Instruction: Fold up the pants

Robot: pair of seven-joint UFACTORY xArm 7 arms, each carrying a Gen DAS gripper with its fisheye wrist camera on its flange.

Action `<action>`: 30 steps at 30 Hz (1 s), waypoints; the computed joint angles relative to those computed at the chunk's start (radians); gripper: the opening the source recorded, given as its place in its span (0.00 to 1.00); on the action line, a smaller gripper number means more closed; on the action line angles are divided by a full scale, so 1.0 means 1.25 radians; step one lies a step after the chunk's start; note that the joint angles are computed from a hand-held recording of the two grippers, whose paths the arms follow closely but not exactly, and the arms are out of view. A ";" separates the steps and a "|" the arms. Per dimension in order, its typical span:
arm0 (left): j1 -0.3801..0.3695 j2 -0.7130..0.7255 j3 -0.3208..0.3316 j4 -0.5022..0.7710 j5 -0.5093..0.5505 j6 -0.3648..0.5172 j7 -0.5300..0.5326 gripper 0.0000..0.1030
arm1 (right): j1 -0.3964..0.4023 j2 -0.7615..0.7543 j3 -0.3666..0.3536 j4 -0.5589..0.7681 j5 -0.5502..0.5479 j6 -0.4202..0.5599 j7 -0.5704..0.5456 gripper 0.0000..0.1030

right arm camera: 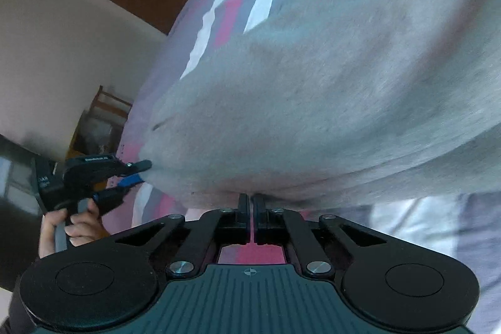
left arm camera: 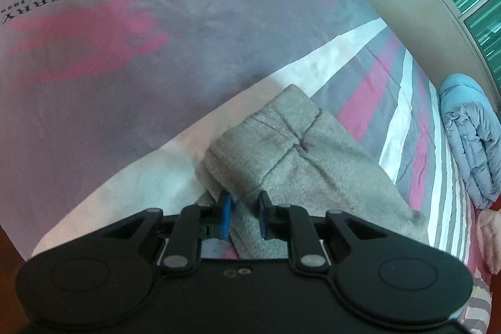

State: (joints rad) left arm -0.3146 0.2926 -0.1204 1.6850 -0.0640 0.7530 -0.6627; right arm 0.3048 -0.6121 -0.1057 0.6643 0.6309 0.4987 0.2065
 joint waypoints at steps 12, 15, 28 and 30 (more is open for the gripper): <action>-0.007 -0.011 -0.001 -0.021 0.026 -0.008 0.028 0.07 | -0.132 -0.043 0.035 -0.009 -0.111 0.077 0.220 0.41; -0.004 -0.010 -0.002 -0.025 0.017 -0.013 0.031 0.07 | -0.160 -0.055 0.045 -0.004 -0.162 0.117 0.261 0.41; 0.008 -0.027 0.001 -0.059 -0.006 -0.060 0.030 0.07 | -0.135 -0.040 0.090 -0.020 -0.250 -0.090 0.317 0.06; 0.003 -0.027 0.002 -0.064 0.009 -0.058 0.024 0.10 | -0.121 -0.043 0.083 -0.023 -0.255 -0.080 0.315 0.06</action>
State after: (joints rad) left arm -0.3113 0.2588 -0.1173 1.6044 -0.0523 0.6806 -0.6333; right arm 0.1532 -0.6653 -0.0022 0.6356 0.3117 0.3981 0.6001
